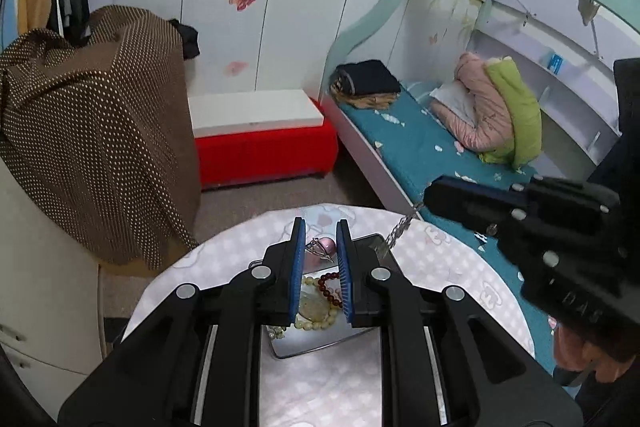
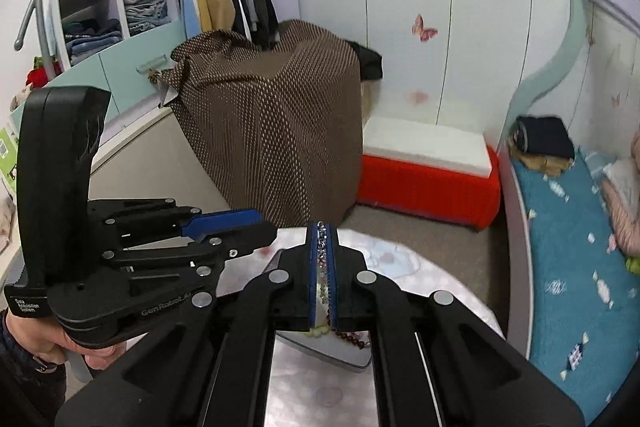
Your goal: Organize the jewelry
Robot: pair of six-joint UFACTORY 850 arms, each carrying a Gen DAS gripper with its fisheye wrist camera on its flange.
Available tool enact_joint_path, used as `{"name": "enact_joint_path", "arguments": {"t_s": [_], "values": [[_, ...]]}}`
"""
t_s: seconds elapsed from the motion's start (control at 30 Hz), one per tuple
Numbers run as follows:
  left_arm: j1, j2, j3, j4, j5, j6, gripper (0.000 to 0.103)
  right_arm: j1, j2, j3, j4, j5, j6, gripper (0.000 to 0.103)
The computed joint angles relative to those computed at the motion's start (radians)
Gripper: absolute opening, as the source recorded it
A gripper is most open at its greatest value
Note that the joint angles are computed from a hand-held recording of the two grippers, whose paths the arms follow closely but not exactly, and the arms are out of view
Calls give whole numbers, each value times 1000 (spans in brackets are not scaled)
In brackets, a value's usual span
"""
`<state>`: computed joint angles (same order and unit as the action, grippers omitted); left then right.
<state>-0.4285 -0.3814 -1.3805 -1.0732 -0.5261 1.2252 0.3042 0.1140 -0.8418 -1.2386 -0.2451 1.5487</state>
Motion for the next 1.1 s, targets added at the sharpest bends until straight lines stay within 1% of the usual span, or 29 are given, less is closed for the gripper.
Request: {"name": "enact_joint_path", "arguments": {"t_s": [0.07, 0.13, 0.17, 0.2, 0.23, 0.27, 0.3, 0.33, 0.37, 0.4, 0.43, 0.5, 0.53, 0.6, 0.7, 0.77, 0.83, 0.9, 0.97, 1.1], "values": [[-5, -15, -15, 36, 1, -38, 16, -8, -11, -2, 46, 9, -34, 3], [-10, -25, -22, 64, 16, -77, 17, -21, -21, -6, 126, 16, -93, 7], [-10, -29, -26, 74, 22, -94, 24, -26, -23, -8, 156, 21, -115, 7], [-11, -29, -27, 82, 26, -105, 33, -35, -25, -8, 205, 28, -151, 23], [-11, -24, -20, 70, 39, -103, 59, -40, -25, -7, 220, 27, -157, 39], [-12, -17, -12, 69, 65, -112, 66, -41, -23, -5, 197, 21, -126, 44], [-10, -12, -7, 63, 77, -113, 69, -44, -19, -3, 180, 20, -105, 58], [-3, -9, -4, 46, 65, -102, 73, -47, -11, 4, 146, 20, -62, 69], [2, -1, 4, 27, 64, -86, 80, -48, -2, 11, 113, 18, -23, 74], [4, 7, 11, 19, 75, -77, 84, -45, 9, 19, 68, 9, 31, 85], [6, 20, 24, 3, 93, -63, 90, -42, 17, 26, 26, -2, 81, 95], [15, 44, 47, -31, 103, -28, 91, -36, 27, 33, -33, -23, 152, 96], [17, 53, 54, -34, 110, -22, 93, -31, 31, 34, -19, -36, 148, 96], [17, 94, 98, -82, 156, 30, 95, -18, 36, 33, -1, -65, 139, 96], [21, 145, 151, -152, 194, 90, 97, 18, 65, 51, -59, -116, 231, 96], [27, 192, 200, -238, 226, 165, 97, 36, 86, 64, -91, -141, 278, 96], [33, 237, 243, -306, 251, 226, 97, 69, 112, 79, -121, -184, 324, 96], [44, 295, 298, -418, 265, 331, 97, 103, 137, 90, -130, -231, 347, 96], [51, 350, 349, -508, 277, 419, 97, 152, 167, 107, -145, -290, 382, 96], [67, 465, 447, -643, 285, 553, 97, 271, 218, 139, -130, -436, 408, 96]]}}
